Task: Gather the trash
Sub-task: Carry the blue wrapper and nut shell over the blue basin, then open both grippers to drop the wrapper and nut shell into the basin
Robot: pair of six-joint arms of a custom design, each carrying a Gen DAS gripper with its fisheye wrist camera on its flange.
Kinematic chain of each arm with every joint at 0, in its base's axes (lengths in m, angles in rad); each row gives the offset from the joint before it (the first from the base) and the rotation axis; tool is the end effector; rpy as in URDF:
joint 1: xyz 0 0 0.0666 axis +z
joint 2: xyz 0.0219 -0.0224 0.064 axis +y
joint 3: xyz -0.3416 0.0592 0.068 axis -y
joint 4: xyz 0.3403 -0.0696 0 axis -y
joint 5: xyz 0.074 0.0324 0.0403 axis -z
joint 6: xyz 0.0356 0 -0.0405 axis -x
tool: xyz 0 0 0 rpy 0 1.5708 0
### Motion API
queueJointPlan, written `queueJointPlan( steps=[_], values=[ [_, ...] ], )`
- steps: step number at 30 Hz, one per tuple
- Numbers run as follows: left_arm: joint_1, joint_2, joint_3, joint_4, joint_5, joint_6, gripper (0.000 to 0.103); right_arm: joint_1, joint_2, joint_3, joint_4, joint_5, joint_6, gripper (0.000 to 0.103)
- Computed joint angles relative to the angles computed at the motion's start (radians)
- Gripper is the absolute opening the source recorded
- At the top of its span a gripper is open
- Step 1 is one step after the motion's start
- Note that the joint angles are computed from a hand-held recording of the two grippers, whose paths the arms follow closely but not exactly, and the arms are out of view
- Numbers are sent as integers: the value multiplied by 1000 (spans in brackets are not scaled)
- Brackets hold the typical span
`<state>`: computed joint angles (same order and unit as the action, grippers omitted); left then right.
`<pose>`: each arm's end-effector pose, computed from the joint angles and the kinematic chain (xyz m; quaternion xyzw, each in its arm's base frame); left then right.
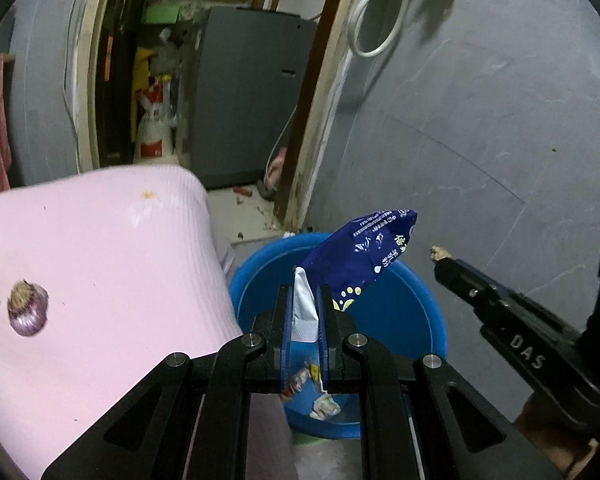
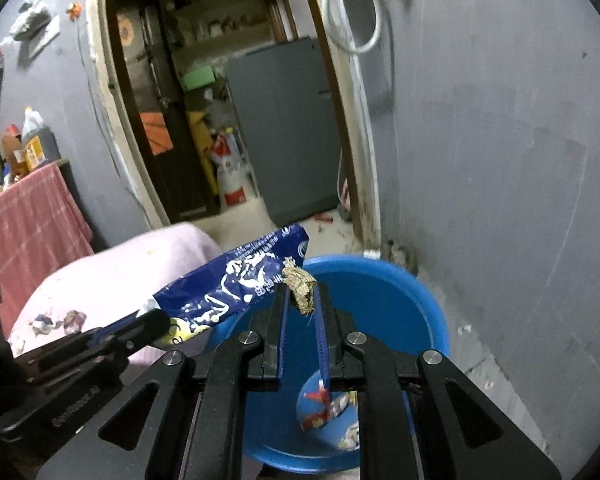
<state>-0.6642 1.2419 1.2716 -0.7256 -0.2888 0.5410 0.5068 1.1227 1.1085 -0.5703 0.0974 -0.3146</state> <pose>0.3201 -0.2382 0.4165 -0.0057 0.8985 -0.1302 0.4193 0.3224 0.1746 0.4026 -0.0615 0.8780 0.1495 0.4506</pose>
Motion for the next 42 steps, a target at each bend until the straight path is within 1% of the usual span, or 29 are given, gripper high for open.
queueJointPlan(
  steps=[4, 7, 10, 13, 14, 15, 17, 20, 22, 23, 24, 26, 28, 29, 30, 32, 33, 34, 37, 39, 40, 42],
  values=[
    [11, 25, 23, -49, 28, 11, 10, -18, 19, 5, -13, -32, -30, 11],
    [6, 26, 12, -56, 31, 16, 10, -15, 19, 8, -21, -32, -30, 11],
    [5, 17, 1, -48, 25, 12, 11, -6, 18, 13, -26, -17, -18, 16],
    [8, 1, -10, -39, 22, 15, 12, -6, 14, 12, -19, -15, -18, 25],
    [8, -8, -18, -34, 18, 18, 16, -5, 13, 12, -13, -10, -19, 27],
    [8, -14, -21, -29, 12, 21, 21, -4, 15, 15, -9, -6, -19, 27],
    [5, -39, -38, -13, -8, 27, 28, -2, 3, 6, 11, 4, -19, 27],
    [6, -79, -61, 7, -47, 19, 30, 2, -10, -2, 35, 16, -17, 27],
    [9, -101, -65, 5, -67, 11, 37, 8, -17, -5, 54, 27, -15, 28],
    [10, -116, -70, 6, -85, 7, 44, 12, -23, -9, 66, 34, -13, 32],
    [8, -127, -69, 3, -101, 5, 51, 17, -25, -9, 73, 40, -13, 45],
    [9, -165, -85, 13, -144, -8, 58, 30, -41, -23, 114, 57, -16, 57],
    [12, -195, -91, 12, -175, -20, 64, 45, -53, -29, 145, 75, -13, 58],
    [14, -214, -97, 10, -195, -25, 73, 56, -57, -29, 162, 86, -7, 60],
    [15, -232, -101, 5, -212, -29, 82, 68, -57, -28, 178, 101, -5, 68],
    [13, -277, -123, 21, -264, -42, 91, 92, -70, -40, 227, 126, -2, 77],
    [11, -292, -128, 27, -283, -48, 95, 106, -78, -46, 253, 136, 2, 78],
    [11, -316, -139, 38, -309, -60, 96, 117, -81, -49, 273, 144, 9, 79],
    [13, -375, -159, 40, -366, -86, 99, 168, -90, -59, 353, 184, 49, 88],
    [31, -408, -162, 29, -382, -100, 100, 197, -89, -61, 398, 198, 72, 99],
    [36, -424, -165, 22, -392, -104, 100, 214, -86, -61, 425, 203, 86, 102],
    [43, -459, -178, 13, -416, -116, 100, 246, -77, -62, 475, 212, 108, 103]
  ],
)
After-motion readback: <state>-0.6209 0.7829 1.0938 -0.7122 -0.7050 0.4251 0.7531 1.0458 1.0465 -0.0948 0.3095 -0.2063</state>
